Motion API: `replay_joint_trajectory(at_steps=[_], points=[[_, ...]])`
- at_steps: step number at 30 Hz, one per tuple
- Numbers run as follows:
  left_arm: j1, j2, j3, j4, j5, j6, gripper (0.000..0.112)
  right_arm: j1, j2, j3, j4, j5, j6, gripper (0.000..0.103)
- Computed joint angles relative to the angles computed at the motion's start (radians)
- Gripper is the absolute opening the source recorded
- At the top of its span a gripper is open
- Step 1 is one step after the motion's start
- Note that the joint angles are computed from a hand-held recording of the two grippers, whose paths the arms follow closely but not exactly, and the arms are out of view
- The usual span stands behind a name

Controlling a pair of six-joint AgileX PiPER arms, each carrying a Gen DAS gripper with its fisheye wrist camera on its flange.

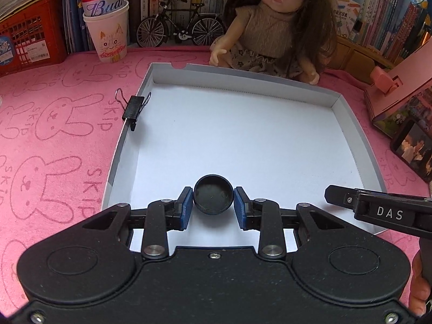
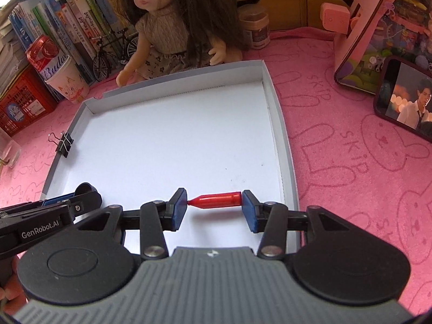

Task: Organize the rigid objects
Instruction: 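Carry the black disc and red crayon over the white tray with both tools, then lower and release the disc from the left tool while the right tool releases the crayon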

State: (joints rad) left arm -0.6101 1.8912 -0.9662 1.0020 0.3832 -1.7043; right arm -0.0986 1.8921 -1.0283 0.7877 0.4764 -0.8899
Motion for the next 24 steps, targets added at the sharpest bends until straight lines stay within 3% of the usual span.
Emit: replay_joint_trajectory(at_steps=[6,13,24], points=[[-0.006,0.008,0.007,0.052,0.005,-0.040,0.031,0.019,-0.010,0.022,0.011,-0.044,-0.030,0.053],[-0.005,-0.005,0.014,0.052,0.003,-0.049,0.032,0.023,-0.025,0.057,0.074,-0.080,-0.113,0.068],[-0.062,-0.115,0.124,0.244,0.064,-0.266,0.069,-0.001,-0.120,0.163,0.297,-0.096,-0.386,0.086]])
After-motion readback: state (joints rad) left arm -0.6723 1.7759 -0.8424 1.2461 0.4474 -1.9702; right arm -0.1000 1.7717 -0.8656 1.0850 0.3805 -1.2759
